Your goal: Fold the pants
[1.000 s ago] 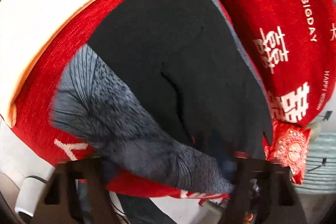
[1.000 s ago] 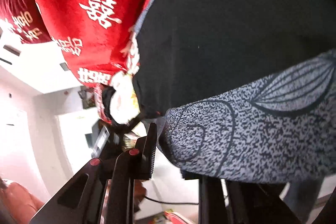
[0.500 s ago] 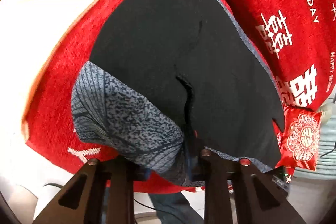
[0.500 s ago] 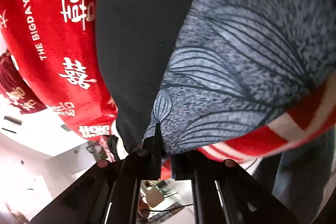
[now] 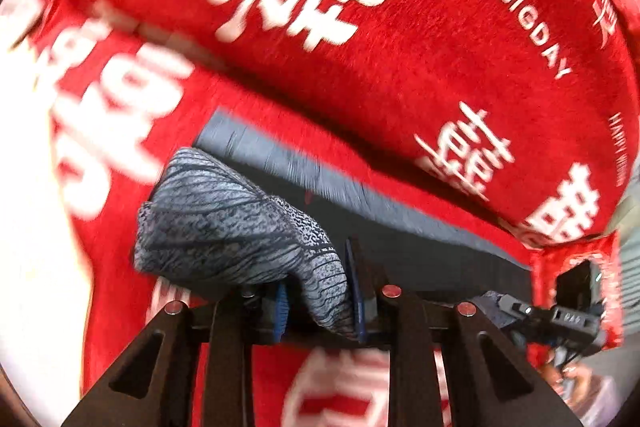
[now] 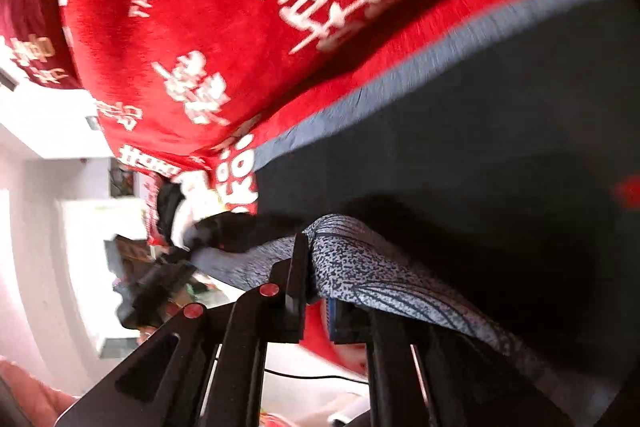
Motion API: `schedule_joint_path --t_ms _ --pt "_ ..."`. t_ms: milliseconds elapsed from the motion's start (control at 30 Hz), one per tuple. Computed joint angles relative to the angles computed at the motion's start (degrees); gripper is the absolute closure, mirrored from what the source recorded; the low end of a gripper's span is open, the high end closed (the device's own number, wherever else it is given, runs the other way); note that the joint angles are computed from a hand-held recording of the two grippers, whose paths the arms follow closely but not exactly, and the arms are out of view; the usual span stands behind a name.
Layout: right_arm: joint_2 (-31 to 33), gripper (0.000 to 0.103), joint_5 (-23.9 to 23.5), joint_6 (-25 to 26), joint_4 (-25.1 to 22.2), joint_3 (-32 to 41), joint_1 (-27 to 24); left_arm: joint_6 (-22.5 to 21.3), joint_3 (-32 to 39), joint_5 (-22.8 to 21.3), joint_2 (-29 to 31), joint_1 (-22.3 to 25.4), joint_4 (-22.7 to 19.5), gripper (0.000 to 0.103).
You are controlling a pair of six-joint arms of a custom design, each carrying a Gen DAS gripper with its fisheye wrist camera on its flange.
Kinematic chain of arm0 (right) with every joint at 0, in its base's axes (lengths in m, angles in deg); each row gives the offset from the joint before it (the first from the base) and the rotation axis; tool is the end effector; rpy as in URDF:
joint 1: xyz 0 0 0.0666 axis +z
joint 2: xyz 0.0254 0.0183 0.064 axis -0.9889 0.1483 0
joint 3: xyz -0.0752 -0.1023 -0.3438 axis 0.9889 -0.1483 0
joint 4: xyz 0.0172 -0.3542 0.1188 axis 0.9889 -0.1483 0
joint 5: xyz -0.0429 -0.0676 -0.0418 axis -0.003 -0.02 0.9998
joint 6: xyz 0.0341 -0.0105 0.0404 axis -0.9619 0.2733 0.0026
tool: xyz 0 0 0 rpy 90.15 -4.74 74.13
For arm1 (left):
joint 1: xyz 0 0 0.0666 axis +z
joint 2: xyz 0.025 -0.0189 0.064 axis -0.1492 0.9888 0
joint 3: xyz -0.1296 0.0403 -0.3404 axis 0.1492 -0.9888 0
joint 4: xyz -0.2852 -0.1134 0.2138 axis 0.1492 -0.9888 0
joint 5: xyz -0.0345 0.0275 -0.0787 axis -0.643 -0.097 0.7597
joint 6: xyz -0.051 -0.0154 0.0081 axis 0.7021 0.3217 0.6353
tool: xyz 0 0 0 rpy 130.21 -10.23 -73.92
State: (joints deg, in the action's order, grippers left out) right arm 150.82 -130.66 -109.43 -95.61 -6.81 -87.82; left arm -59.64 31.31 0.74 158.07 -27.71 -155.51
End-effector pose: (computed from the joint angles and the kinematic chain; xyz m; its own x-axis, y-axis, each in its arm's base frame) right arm 0.3498 -0.0127 0.4148 -0.9303 0.3668 -0.0066 0.2288 0.5943 0.7710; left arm 0.3842 -0.1423 0.5078 -0.9321 -0.1514 -0.3291 -0.0098 0.9187 -0.3949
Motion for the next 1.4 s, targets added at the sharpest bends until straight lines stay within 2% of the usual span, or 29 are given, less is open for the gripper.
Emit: schedule_joint_path --t_ms 100,267,333,367,400,433,467,500,600,633,700,800,867,900,933,967,1033,1067,1133,1167,1200,1233,1333,1400 --pt "9.58 0.095 4.22 5.59 0.07 3.96 1.3 -0.4 -1.01 -4.29 4.96 -0.29 3.73 0.073" --pt "19.51 0.093 8.79 9.74 2.47 8.14 2.72 2.52 -2.87 -8.5 10.31 0.08 7.83 0.064" --pt "20.66 0.093 6.92 8.26 3.03 8.26 2.02 2.59 -1.15 -9.43 11.35 0.01 6.31 0.061" --pt "20.8 0.092 6.75 8.54 1.77 8.84 1.95 2.56 0.16 -9.39 11.5 0.14 4.85 0.059" --pt "21.02 0.083 7.02 9.83 -0.13 10.19 2.09 2.5 1.18 -9.87 11.07 0.35 3.6 0.054" --pt "20.45 0.071 8.31 11.78 -1.95 11.44 2.42 2.35 1.75 -10.51 10.49 0.55 2.83 0.043" --pt "19.27 0.042 8.92 13.56 -3.23 12.27 2.69 2.07 2.31 -11.54 9.37 0.84 2.09 0.037" --pt "17.67 0.029 9.02 14.61 -3.5 12.13 2.64 1.62 2.76 -12.85 8.18 1.01 1.39 0.029" --pt "12.84 0.03 7.93 16.26 -4.07 11.45 3.15 -1.06 4.09 -14.49 7.04 0.55 -1.77 0.029" --pt "12.48 0.032 9.18 16.72 -4.76 11.79 4.23 -2.08 4.22 -14.74 7.27 0.26 -2.51 0.029" --pt "13.47 0.063 12.22 18.56 -5.6 12.4 6.34 -3.91 4.28 -15.82 8.85 -1.52 -3.52 0.029" --pt "17.1 0.065 17.48 19.17 -3.79 12.3 8.59 -3.67 2.82 -17.79 11.53 -3.6 -2.24 0.029" --pt "19.16 0.065 21.77 19.54 -2.1 12.34 8.99 -2.77 1.69 -20.87 13.33 -4.5 -1.77 0.028" --pt "20.36 0.076 22.74 19.63 -1.8 12.69 8.32 -2.99 0.33 -22.35 12.83 -5.0 0.08 0.023" --pt "20.6 0.08 20.49 18.63 -1.29 12.66 6.91 -3.76 -0.19 -23.94 12.48 -5.76 1.28 0.023" --pt "20.36 0.081 19.21 17.27 -1.18 12.78 5.54 -5.13 0.16 -25.04 12.73 -6.27 0.64 0.023" --pt "17.6 0.081 23.76 14.97 -0.64 12.65 3.53 -6.93 1.69 -26.72 13.23 -7.27 -2.3 0.022" --pt "16.16 0.078 25.1 14.6 -0.38 12.39 2.73 -7.67 2.78 -27.64 13.71 -7.72 -5.02 0.022" --pt "12.78 0.076 24.58 14.4 -0.65 11.17 -0.26 -8.36 4.28 -27.96 13.61 -8.69 -9.2 0.023" --pt "11.26 0.067 24.73 13.98 -1.03 10.55 -1.59 -8.37 4.71 -27.45 13.2 -9.14 -10.4 0.023" --pt "9.5 0.051 25.23 13.41 -1.78 9.75 -3.02 -8.25 4.88 -26.65 12.73 -9.67 -11.31 0.023" --pt "7.88 0.046 25.23 13.2 -2.87 8.87 -4.62 -7.9 5.28 -25.71 12.28 -10.38 -12.47 0.022" --pt "3.36 0.044 24.97 14.75 -7.87 6.24 -9.83 -6.67 6.44 -22.22 11.27 -13.6 -15.47 0.023" --pt "-0.54 0.044 26.79 16.11 -10.52 3.61 -12.73 -6.44 7.34 -20.75 11.44 -16.03 -16.46 0.023"
